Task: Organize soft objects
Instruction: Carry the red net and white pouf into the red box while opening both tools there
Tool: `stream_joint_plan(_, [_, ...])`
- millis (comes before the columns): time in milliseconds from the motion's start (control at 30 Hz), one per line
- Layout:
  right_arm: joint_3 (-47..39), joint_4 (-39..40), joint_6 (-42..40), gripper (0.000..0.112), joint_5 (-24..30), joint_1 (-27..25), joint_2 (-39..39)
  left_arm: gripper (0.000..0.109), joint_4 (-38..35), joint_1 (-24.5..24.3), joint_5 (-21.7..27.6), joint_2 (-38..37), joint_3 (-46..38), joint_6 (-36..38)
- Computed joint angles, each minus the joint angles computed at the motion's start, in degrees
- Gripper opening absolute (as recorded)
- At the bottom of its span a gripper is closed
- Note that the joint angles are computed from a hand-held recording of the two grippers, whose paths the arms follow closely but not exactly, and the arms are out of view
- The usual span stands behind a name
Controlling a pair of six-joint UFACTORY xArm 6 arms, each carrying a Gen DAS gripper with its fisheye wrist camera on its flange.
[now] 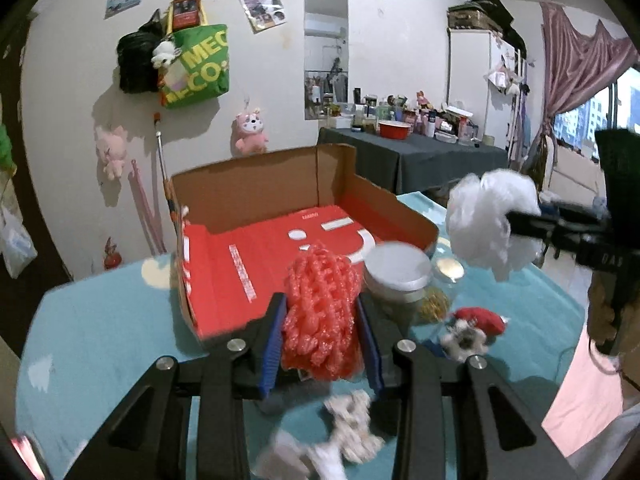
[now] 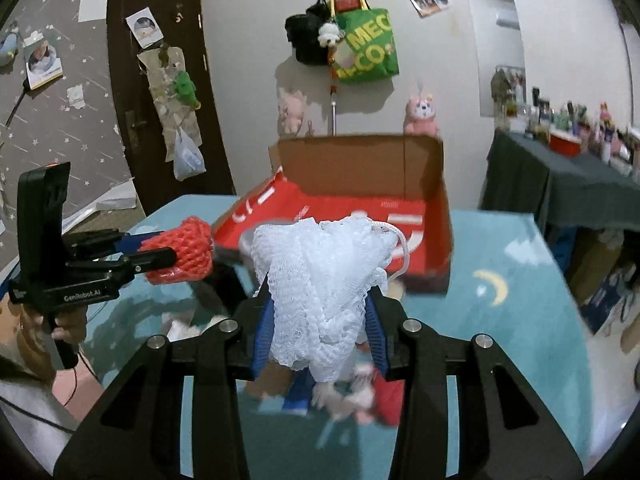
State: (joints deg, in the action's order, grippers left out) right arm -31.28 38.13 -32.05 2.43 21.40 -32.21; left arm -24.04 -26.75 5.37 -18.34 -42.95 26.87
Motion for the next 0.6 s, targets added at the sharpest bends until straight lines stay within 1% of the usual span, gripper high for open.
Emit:
stream_joint_plan(33, [-1.6,0.8,-1.5,0.038,0.7,-0.4,0.9,0.037,0.0,0.4,0.9,1.3,-2.1,1.1])
stream_joint_plan(67, [-3.4,0.9,-2.6,0.038,1.5,-0.9,1.9,0.037,1.4,1.0,1.8,2.8,-4.3,0.8])
stream_joint_plan(133, [-8.3,0.0,-3.9,0.038,4.0,-2.3,5.0,0.037,0.9,1.6,4.5,6.2,-9.4,3.0])
stream_joint_plan(167, [-11.3,-0.5,-4.6,0.038,5.3,-2.9,7.0,0.037,1.6,2.1,5.5,8.3,-12.3,2.9])
stream_joint_plan(233, [-16.0,-1.8,-5.1,0.038,6.9,-3.8,10.7,0.037,3.1,2.8,8.1,12.0,-17.3,2.6])
stream_joint_plan(300, [-21.9,-4.4,-3.9,0.038,9.4,-5.0,15.6,0.037,3.3,3.2,9.6,16.2,-22.4,3.3])
stream_joint_plan(367, [-27.8,-7.3,-1.7,0.038,11.5,-6.0,20.9,0.037,3.9,3.8,11.3,20.8,-28.0,3.2])
stream_joint_plan(467, [-37.8,-15.5,5.5,0.038,14.6,-7.3,30.4,0.037,4.8,4.5,14.7,28.0,-36.7,2.1])
stream_joint_plan(533, [-43.1,-20.3,10.1,0.038,15.9,-7.9,35.6,0.037,8.0,4.8,15.6,32.2,-41.2,-0.4])
stream_joint_plan(600, [-49.6,-25.2,14.7,0.038,18.0,-8.4,41.7,0.038,11.9,5.3,17.7,37.6,-47.3,-4.0])
